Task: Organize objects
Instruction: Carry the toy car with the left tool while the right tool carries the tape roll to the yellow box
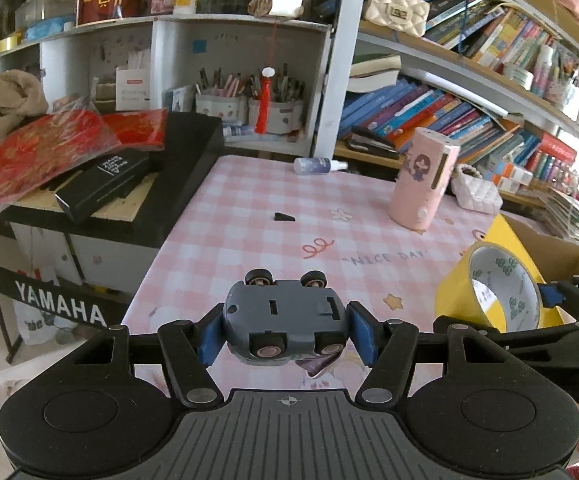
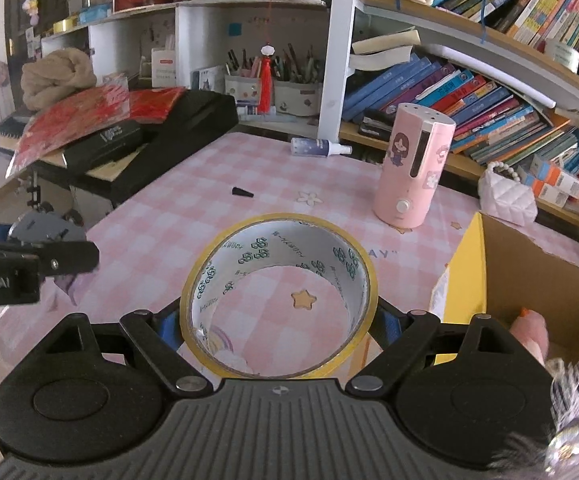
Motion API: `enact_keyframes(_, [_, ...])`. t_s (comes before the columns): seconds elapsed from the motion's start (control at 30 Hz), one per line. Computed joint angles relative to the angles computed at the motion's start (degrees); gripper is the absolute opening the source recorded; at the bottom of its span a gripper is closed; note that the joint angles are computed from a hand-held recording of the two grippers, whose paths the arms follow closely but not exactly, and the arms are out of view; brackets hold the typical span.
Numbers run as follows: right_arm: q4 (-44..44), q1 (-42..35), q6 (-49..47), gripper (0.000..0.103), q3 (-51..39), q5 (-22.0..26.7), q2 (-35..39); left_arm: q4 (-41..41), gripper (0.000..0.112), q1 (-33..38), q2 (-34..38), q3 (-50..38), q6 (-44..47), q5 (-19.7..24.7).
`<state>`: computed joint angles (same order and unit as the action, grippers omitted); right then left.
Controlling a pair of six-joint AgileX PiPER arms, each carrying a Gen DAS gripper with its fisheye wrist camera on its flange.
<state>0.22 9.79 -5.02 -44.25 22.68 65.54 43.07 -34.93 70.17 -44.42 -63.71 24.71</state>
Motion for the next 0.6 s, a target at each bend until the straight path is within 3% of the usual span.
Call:
enact_keyframes(0.3, [-16.89,8.84,25.15,0.087,5.39,7.15,-9.94,-4.49,0.062,-3.49,-9.98,6.40,4.12,2.92])
enact_keyframes(0.6, [-36.27,29.18,53.70,0.087,9.19,21.34,-18.74,-4.97,0.062,-10.77,-19.30,10.83,2.61,9.77])
